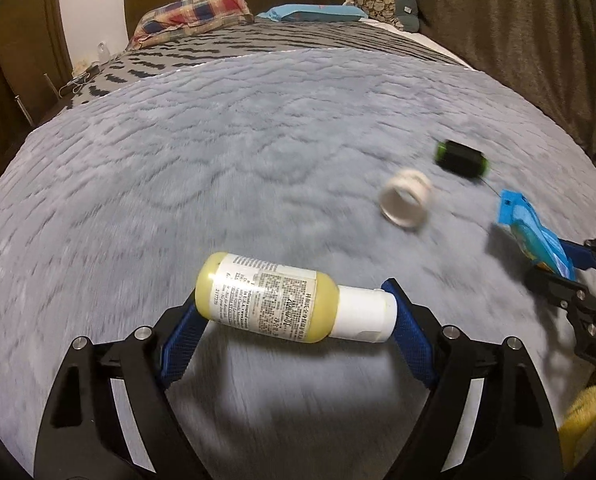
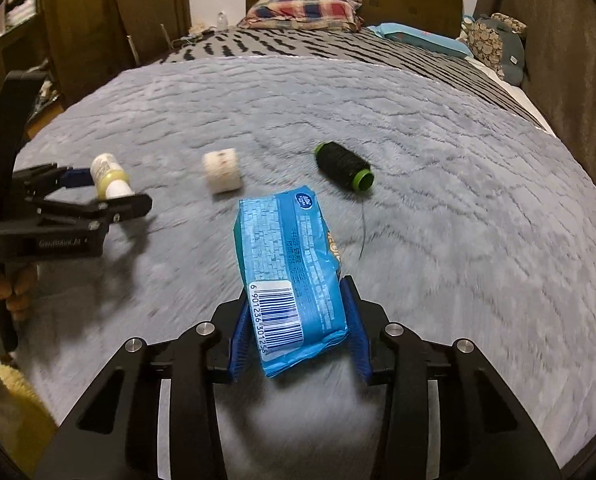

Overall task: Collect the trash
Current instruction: 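Grasp the yellow-liquid bottle with the left tool while the right tool grasps the blue snack wrapper, then lower the bottle and wrapper below the bed edge and open both tools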

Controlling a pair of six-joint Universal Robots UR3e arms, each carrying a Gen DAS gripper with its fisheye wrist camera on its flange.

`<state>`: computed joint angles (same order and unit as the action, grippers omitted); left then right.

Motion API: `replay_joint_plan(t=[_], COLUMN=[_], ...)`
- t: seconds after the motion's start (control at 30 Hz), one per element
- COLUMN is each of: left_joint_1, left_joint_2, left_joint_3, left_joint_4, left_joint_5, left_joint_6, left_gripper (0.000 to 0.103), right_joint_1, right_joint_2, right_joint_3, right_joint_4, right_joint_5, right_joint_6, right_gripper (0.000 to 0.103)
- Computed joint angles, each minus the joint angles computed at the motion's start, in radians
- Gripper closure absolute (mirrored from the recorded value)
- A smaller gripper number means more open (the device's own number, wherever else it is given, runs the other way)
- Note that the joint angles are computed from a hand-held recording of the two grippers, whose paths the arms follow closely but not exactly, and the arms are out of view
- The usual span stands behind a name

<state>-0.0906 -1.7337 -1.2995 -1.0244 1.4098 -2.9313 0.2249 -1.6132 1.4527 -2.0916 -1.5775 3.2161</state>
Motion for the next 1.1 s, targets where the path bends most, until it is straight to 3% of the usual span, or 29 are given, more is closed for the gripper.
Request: replay_joint_plan(t=[0.23, 0.83, 1.1], left_joint_1=[-0.001, -0.127, -0.194], left_joint_2=[0.277, 0.834, 0.988], left_joint_3=[-0.233, -0.594, -0.786], left_joint_4=[-0.012, -0.158, -0.218], left_joint_5=[-0.039, -0.018, 0.018], left_joint_6=[-0.019, -0.111, -0.162], left_gripper=[0.022, 0.022, 0.022], right_joint_1=[0.039, 0.187, 0.341], right_joint_2=[-0.179, -0.669, -0.723], right_joint_3=[0.122, 0.436, 0.547], right_joint_4=[0.017, 0.106, 0.129], right_joint_5=[0.009, -0.031, -0.084], right_joint_6=[0.059, 0.272, 0.394], right_gripper=[0.061, 0.061, 0.061])
